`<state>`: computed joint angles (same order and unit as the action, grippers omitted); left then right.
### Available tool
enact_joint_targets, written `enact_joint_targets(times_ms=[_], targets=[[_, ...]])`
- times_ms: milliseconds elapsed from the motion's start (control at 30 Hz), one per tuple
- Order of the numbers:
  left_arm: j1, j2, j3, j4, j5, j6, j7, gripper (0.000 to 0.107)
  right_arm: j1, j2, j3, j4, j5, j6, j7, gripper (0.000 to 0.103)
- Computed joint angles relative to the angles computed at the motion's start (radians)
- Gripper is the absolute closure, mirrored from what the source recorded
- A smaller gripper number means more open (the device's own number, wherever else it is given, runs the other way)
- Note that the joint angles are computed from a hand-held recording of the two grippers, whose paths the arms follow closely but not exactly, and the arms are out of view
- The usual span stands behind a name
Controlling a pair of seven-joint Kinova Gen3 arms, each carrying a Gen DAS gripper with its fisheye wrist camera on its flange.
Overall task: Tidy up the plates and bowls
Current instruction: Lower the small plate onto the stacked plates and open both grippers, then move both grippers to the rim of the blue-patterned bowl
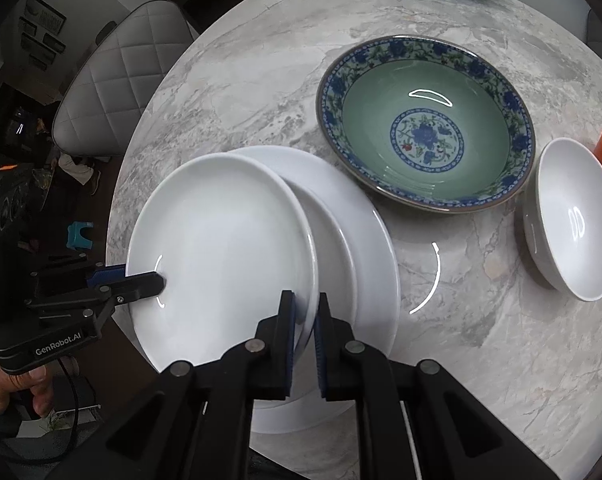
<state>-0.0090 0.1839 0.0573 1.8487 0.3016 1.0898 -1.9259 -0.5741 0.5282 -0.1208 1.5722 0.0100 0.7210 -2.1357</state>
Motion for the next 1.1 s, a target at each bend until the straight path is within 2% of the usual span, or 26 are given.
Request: enact_joint_targets(times_ms=[300,533,633,733,767,800,900,1033,1100], targets=[[0.043,0.027,0.016,0.021,-0.026,-0.057,0.055,0.092,-0.031,0.021,0.016,-0.012,0.041,0.032,-0.015,0.091],[0.042,0.024,0.017,0.029,-0.023,-0.074,0.067,0.091,-0.035,0.027,0.016,-0.012,0.059,0.03,-0.013,0.09],[0.03,0.019,0.016,0.035,-0.007,-0.075,0.047,0.087,-0.041,0.027,0.017,-0.014,0.067,0.034,-0.013,0.09],[0.008,0.01,0.019,0.045,0.044,-0.069,-0.005,0.065,-0.046,0.031,0.018,-0.02,0.073,0.043,-0.012,0.09],[0.0,0.004,0.02,0.052,0.068,-0.07,-0.029,0.049,-0.047,0.033,0.017,-0.022,0.074,0.043,-0.01,0.09],[0.001,0.0,0.022,0.054,0.079,-0.072,-0.04,0.039,-0.043,0.033,0.012,-0.021,0.07,0.041,-0.005,0.09],[0.019,-0.009,0.024,0.054,0.079,-0.081,-0.029,0.03,-0.038,0.034,0.005,-0.019,0.062,0.034,0.01,0.086],[0.01,-0.014,0.015,0.054,0.11,-0.08,-0.028,0.03,-0.035,0.024,0.002,-0.003,0.052,0.005,0.019,0.079],[0.013,-0.019,0.012,0.048,0.1,-0.08,-0.015,0.025,-0.034,0.016,0.002,0.007,0.049,-0.008,0.021,0.074]])
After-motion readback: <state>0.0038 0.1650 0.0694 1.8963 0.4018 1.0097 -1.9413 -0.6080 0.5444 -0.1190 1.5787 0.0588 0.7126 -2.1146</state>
